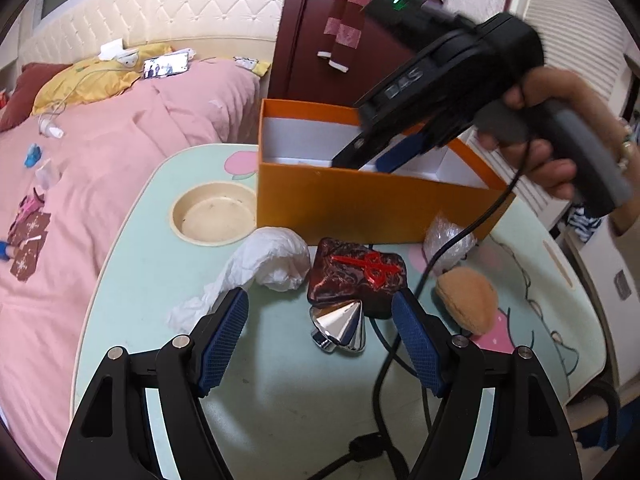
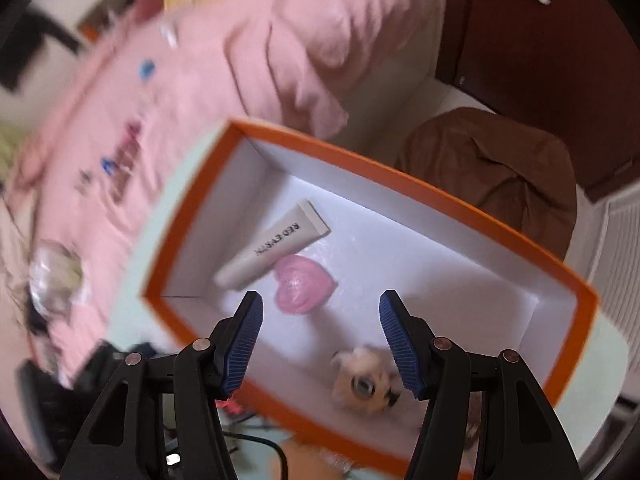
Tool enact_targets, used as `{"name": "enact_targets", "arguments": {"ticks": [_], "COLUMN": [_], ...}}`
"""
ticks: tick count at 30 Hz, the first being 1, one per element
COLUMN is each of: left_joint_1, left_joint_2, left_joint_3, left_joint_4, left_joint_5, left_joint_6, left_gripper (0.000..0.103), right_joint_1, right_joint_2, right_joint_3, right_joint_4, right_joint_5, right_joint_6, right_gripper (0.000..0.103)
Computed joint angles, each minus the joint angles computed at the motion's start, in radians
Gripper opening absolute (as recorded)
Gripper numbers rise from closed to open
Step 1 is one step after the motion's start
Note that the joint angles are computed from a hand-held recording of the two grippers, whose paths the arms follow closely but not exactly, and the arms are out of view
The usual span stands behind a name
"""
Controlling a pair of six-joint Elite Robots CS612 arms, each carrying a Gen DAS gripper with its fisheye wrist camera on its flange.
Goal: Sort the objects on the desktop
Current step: 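Reach into the box and grasp the pink heart with the right tool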
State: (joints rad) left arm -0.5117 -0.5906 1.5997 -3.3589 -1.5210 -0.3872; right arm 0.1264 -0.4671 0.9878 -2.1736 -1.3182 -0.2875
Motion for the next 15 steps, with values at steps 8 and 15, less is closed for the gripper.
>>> {"name": "enact_targets", "arguments": {"ticks": [8,15], "left_joint_1": [0.009,0.004], "left_joint_2": [0.001,-0.001], "left_joint_3": [0.001,0.007], "left_joint_4": [-0.007,-0.031], "left_joint_5": [-0.031,-0.014], "left_joint_6": [-0.038,-0.026], "left_gripper": [0.075,0.075], "right_joint_1": [0.044,0.017], "right_joint_2": [0.045,0.022], "right_joint_3": [-0.059,0.015], "right_joint_4": [0.028,-0.113], "right_joint_5": [-0.163,-0.07], "right_joint_6": [-0.107,-0.067], "right_gripper": [0.028,0.022]}}
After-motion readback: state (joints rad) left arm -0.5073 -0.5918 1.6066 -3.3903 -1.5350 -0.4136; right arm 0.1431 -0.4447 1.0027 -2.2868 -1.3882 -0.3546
